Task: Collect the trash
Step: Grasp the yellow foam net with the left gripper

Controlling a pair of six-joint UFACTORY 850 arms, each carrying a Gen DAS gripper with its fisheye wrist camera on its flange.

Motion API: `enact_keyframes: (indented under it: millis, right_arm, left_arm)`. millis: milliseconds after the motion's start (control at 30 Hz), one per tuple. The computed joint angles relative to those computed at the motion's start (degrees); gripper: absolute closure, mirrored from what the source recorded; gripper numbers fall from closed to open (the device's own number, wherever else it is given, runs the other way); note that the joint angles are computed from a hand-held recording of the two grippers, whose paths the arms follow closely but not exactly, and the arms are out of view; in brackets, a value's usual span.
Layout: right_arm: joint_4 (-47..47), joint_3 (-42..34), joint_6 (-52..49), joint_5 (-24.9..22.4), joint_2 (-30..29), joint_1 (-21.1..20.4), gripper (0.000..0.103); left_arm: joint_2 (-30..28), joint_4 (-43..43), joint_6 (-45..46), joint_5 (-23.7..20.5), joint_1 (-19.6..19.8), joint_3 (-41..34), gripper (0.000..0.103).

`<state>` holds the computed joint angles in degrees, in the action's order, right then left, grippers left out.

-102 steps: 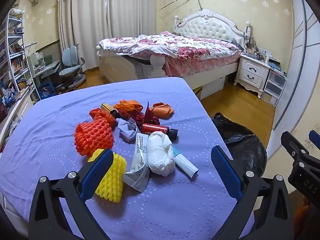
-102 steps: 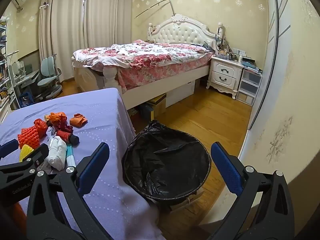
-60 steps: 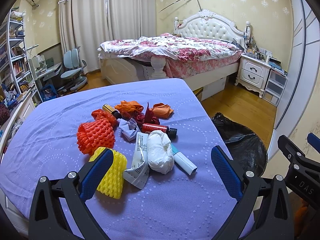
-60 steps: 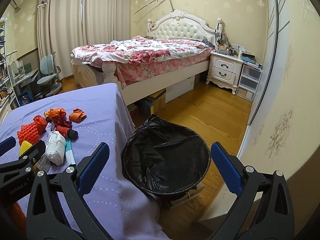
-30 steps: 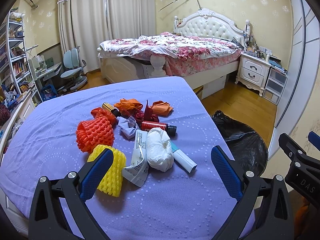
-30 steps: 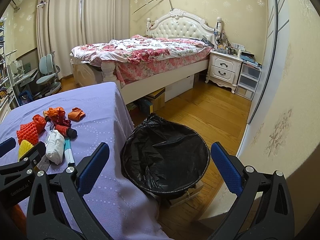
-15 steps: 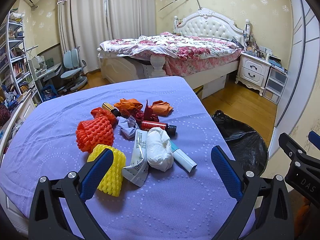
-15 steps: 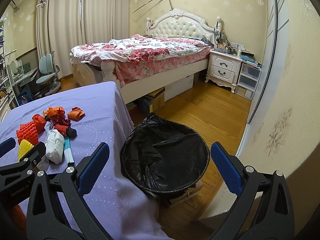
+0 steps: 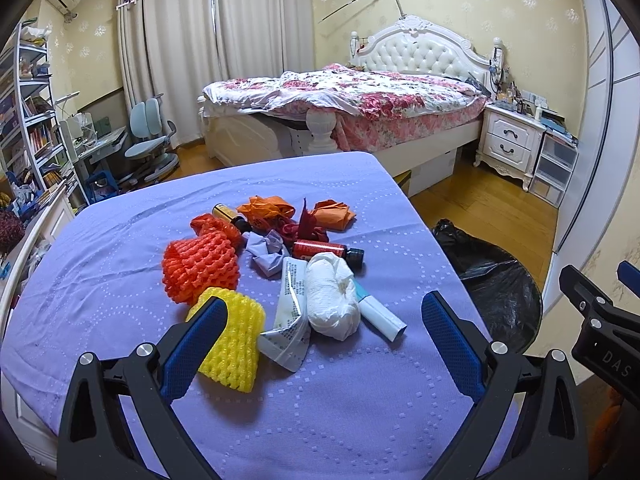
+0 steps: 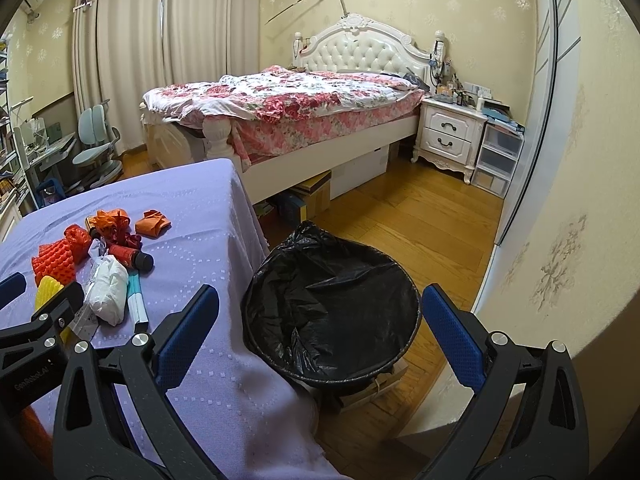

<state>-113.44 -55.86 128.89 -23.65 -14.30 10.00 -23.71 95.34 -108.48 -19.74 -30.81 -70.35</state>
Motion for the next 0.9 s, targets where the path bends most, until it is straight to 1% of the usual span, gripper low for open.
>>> enact_keyframes:
  millis: [133,300,400,467,533,600,667,900]
  right_arm:
    - [0.4,-0.7,-0.8,1.6,-1.1,0.1,0.004]
    - [1.8,-1.6,-2.8,3.6,-1.8,0.7,0.004]
    - [1.3,-1.5,-2.8,4.2,-1.9,1.4,0.004]
    - [2.9,-2.6,-5.1,5.2,-2.3,1.5,0.005]
    - [2.8,-3.1,-5.6,6.1,-2.8,1.9,0.008]
    - [3.0,-3.5,-6.5,7.6,-2.9,2.0,0.022]
    - [5.1,-4.4,-9.1,9.2,-3.4,2.0,0.024]
    - [8.2,-5.7,-13.4,9.7,-4.5,2.9,0.025]
  left_arm:
    - [1.0,-0.5,0.4,-0.1,0.8,1.6,0.006]
    - [3.5,1.8,-1.3,0.3,3.2,5.1,0.008]
    - [4.4,0.0,-0.1,1.0,4.6,6.4,0.010]
    - [4.8,-1.4,0.8,1.6,5.6,7.1,0.010]
    - [5.1,-3.3,2.0,1.8,6.4,7.6,0.011]
    - [5.2,-4.4,2.7,2.2,7.1,7.9,0.013]
    - [5.2,-4.8,2.8,2.7,7.8,8.0,0.013]
    - [4.3,-8.1,6.3,4.1,8.6,6.7,0.014]
